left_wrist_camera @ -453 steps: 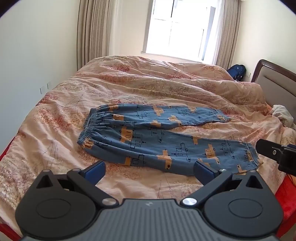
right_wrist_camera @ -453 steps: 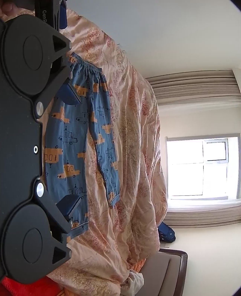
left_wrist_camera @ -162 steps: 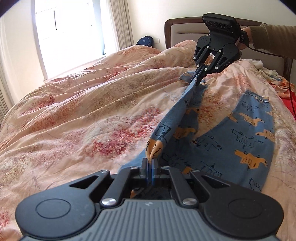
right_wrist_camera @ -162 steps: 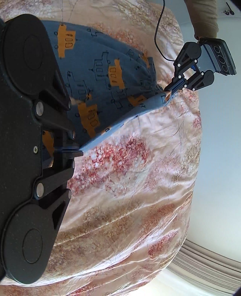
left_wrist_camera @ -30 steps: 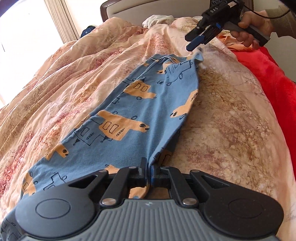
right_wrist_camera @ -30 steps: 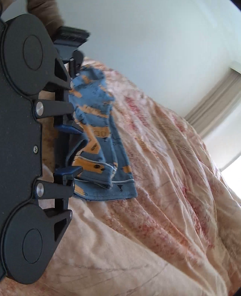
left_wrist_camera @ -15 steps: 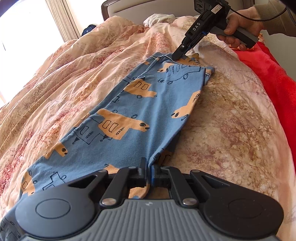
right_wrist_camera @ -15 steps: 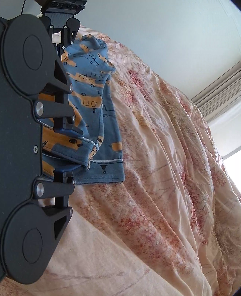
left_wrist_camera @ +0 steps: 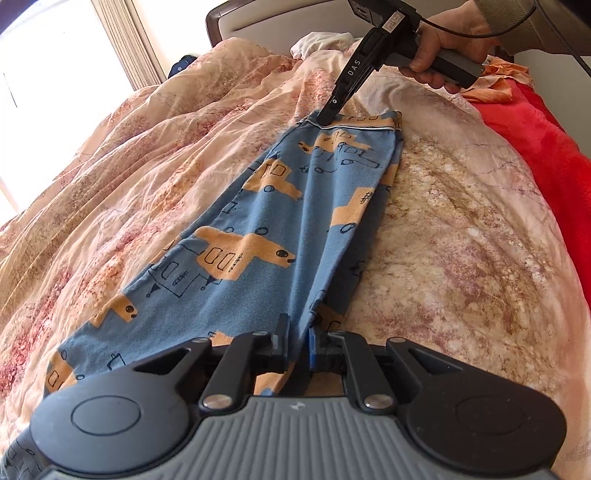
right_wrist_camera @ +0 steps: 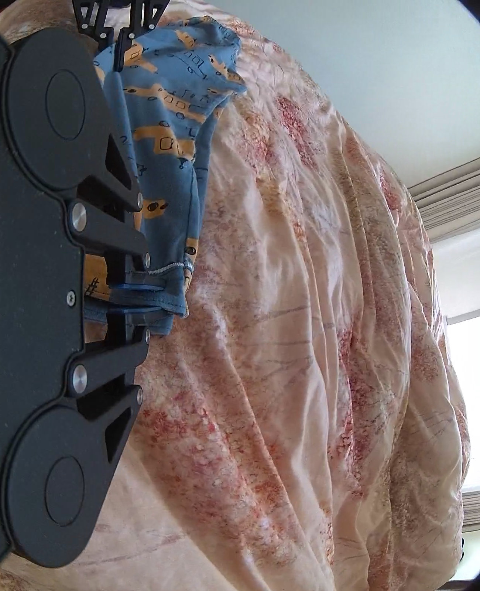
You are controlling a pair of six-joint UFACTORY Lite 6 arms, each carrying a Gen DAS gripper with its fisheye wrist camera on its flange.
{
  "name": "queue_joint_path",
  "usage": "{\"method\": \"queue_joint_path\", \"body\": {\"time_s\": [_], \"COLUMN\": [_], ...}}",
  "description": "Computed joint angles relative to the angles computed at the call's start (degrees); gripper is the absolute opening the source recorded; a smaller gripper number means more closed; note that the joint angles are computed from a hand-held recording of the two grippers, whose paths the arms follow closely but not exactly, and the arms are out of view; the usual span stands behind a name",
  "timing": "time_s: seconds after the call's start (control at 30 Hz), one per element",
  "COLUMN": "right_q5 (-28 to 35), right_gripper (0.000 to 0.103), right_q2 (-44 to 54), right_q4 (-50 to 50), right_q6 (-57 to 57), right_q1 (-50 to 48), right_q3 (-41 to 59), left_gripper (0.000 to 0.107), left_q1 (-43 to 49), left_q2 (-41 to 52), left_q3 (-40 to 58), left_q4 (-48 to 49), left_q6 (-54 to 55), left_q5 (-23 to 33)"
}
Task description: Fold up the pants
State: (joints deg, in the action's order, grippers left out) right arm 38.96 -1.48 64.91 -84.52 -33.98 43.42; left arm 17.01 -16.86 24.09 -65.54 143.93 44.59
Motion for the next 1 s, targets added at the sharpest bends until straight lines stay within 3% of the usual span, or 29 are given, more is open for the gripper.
{"method": "queue_joint_path", "body": {"time_s": [0.13, 0.2, 0.23, 0.27, 0.33, 0.43, 0.5, 0.63, 0.67, 0.73, 0.9, 1.0], "right_q5": [-0.17, -0.78, -1.43, -3.66, -2.4, 0.27, -0.37, -3.8, -2.34, 2.94, 4.43, 2.95], "right_gripper": [0.0, 0.001, 0.012, 0.014, 0.018, 0.041, 0.044, 0.041, 0.04, 0.027, 0.02, 0.028], "right_q2": [-6.06, -7.45, -6.45, -7.25, -11.05, -12.64, -9.55, 4.41, 8.96, 15.86, 17.36, 15.4], "right_q4": [4.18, 1.71, -2.54, -4.73, -5.0, -5.74, -8.83, -23.07, -26.42, -31.21, -37.55, -39.9], "right_q6": [-2.85, 0.1, 4.89, 7.28, 4.86, 1.76, 1.7, 13.23, 16.54, 20.86, 23.21, 25.39], "right_q1": [-3.41, -4.83, -5.12, -4.53, -2.95, 6.89, 15.86, 29.86, 31.23, 32.03, 33.49, 34.98], "right_q3": [-4.11, -4.19, -2.98, -3.18, -3.87, -1.67, 2.48, 16.36, 20.9, 27.91, 29.17, 26.75], "left_gripper": [0.014, 0.014, 0.015, 0.02, 0.03, 0.035, 0.038, 0.042, 0.043, 0.046, 0.052, 0.052], "left_q1": [1.02, 1.47, 1.84, 2.98, 5.53, 6.67, 6.97, 8.21, 8.64, 9.53, 10.07, 8.83], "left_q2": [-0.99, -2.71, -3.66, -4.87, -6.25, -7.44, -7.56, -5.41, -4.46, -3.13, 1.14, 2.96], "left_q3": [-1.16, -2.58, -2.99, -3.38, -3.6, -3.6, -3.45, -1.88, -1.22, -0.15, 3.04, 4.56], "left_q4": [-0.67, -0.75, -0.12, 1.12, 2.8, 3.69, 3.69, 3.39, 3.31, 3.17, 1.82, 0.43], "left_q6": [2.13, 3.76, 3.83, 3.62, 2.76, 0.56, 0.16, -0.09, -0.15, -0.33, -1.32, -3.21], "left_q5": [0.37, 1.45, 2.43, 4.68, 9.06, 11.18, 11.03, 10.59, 10.78, 11.3, 11.24, 10.7]}}
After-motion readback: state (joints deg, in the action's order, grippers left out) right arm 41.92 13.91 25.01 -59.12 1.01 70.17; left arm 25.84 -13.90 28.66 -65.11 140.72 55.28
